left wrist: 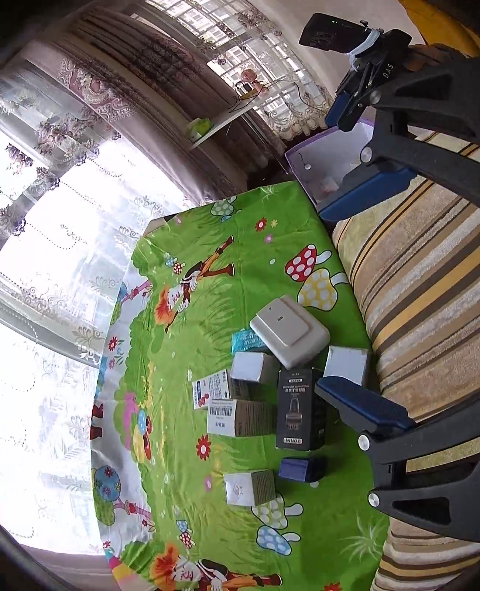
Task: Organize rigid objects
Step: 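Move both open tools back over the items on the sheet, then grasp the dark blue box with the left tool while the right grasps the grey cube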
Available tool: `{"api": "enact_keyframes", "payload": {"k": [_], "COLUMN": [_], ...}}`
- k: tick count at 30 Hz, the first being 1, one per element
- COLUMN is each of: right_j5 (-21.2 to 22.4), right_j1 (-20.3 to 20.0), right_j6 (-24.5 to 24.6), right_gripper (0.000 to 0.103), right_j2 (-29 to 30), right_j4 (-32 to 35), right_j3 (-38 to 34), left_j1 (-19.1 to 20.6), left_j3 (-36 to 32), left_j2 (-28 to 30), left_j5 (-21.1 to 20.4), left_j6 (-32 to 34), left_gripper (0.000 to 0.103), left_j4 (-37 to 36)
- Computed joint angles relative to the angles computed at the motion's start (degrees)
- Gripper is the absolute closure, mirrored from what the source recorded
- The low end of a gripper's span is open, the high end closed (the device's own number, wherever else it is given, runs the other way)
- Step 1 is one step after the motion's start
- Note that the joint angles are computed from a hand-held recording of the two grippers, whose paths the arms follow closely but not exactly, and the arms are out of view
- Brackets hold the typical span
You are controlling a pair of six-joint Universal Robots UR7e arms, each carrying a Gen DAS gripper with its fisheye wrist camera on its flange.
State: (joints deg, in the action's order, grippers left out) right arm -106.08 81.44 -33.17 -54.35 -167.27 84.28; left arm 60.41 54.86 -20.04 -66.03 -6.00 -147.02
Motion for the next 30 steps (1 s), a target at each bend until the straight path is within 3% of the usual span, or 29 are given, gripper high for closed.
{"api": "enact_keyframes", "payload": {"k": [2,5,14,24,30], "right_j5": [-0.02,-0.29,-1.39,-4.63,-5.43], "right_j1": [0.80,2.01,5.13,7.80,8.33], "right_j6": [-0.24,-0.62,1.56,4.33,9.03], "right_gripper": [0.031,0.030,0.030,0.029,0.029], "right_j2": [1.06,2.95,9.57,18.25,22.94], "right_j4": [1.08,2.88,11.39,21.68,28.68], "right_j3": [-1.26,-3.38,-11.54,-21.80,-27.90], "left_j1": [1.19,2.93,5.77,6.73,7.12], "left_j3": [-1.13,-4.11,-13.99,-23.95,-25.52], "left_j2": [-0.33,0.22,4.48,10.12,11.01], "left_j5": [3.03,6.01,8.29,12.16,11.56], "left_j6": [-1.46,-3.01,-4.69,-5.58,-4.66], "left_gripper": [0.028,0.033,0.044,0.048,0.048], "left_j4": [2.49,7.00,17.75,25.26,24.73]}}
